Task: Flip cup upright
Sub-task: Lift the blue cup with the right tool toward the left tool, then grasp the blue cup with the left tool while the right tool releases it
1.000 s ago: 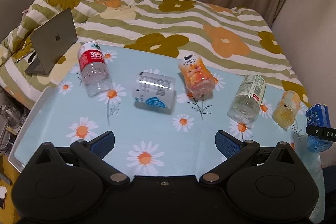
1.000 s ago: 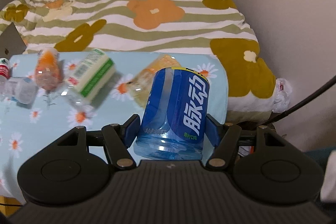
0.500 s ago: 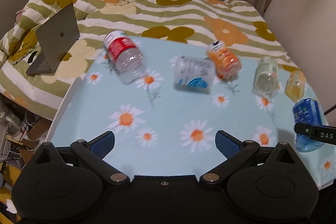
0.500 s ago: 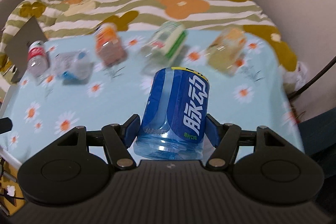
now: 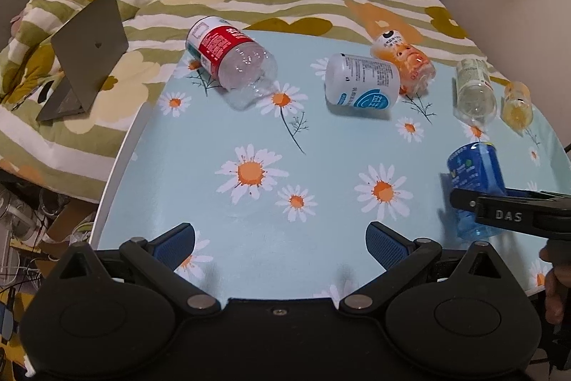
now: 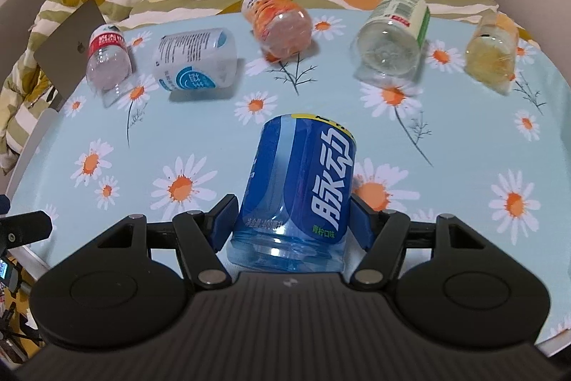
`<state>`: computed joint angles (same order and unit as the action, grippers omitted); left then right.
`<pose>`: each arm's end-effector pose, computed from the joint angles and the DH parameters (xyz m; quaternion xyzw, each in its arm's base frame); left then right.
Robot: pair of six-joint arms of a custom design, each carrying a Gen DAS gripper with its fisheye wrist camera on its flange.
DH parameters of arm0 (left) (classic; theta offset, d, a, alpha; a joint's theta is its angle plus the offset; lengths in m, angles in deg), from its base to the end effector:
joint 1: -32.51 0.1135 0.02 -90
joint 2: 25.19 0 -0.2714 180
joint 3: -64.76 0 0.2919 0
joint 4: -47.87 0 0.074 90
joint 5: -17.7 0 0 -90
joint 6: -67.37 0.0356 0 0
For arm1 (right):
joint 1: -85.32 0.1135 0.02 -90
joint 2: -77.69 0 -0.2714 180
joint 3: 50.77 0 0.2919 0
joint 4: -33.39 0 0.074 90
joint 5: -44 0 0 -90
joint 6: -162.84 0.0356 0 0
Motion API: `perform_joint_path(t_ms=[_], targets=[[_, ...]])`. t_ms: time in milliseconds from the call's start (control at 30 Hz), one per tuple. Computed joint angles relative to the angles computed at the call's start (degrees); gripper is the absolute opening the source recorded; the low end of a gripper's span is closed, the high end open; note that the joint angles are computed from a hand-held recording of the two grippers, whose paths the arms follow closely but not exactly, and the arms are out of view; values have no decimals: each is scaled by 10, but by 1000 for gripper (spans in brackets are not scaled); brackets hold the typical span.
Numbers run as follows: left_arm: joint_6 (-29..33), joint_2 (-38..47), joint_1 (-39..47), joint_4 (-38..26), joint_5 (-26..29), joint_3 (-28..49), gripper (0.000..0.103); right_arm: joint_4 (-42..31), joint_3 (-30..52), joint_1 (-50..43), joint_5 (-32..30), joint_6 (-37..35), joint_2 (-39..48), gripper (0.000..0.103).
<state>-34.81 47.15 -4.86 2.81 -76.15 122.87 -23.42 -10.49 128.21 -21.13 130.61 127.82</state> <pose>0.2212 -0.1659 0.2062 0.2015 0.9425 -0.0815 0.2539 0.1389 0.1086 0.1743 0.1670 0.9427 0.0174 0.2884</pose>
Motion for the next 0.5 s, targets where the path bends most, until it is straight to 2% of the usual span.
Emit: perform_joint_path(t_ms=[167, 233, 300, 500], targets=[[20, 11, 5, 7, 12, 6, 103, 4, 1, 2, 4, -1, 11, 83], [26, 15, 7, 6, 18, 12, 103, -3, 8, -4, -4, -1, 18, 88], [31, 18, 7, 2, 20, 19, 103, -16, 12, -4, -6, 13, 10, 102], [25, 33, -15, -14, 9, 58, 103, -103, 33, 13, 11, 33, -66, 103]])
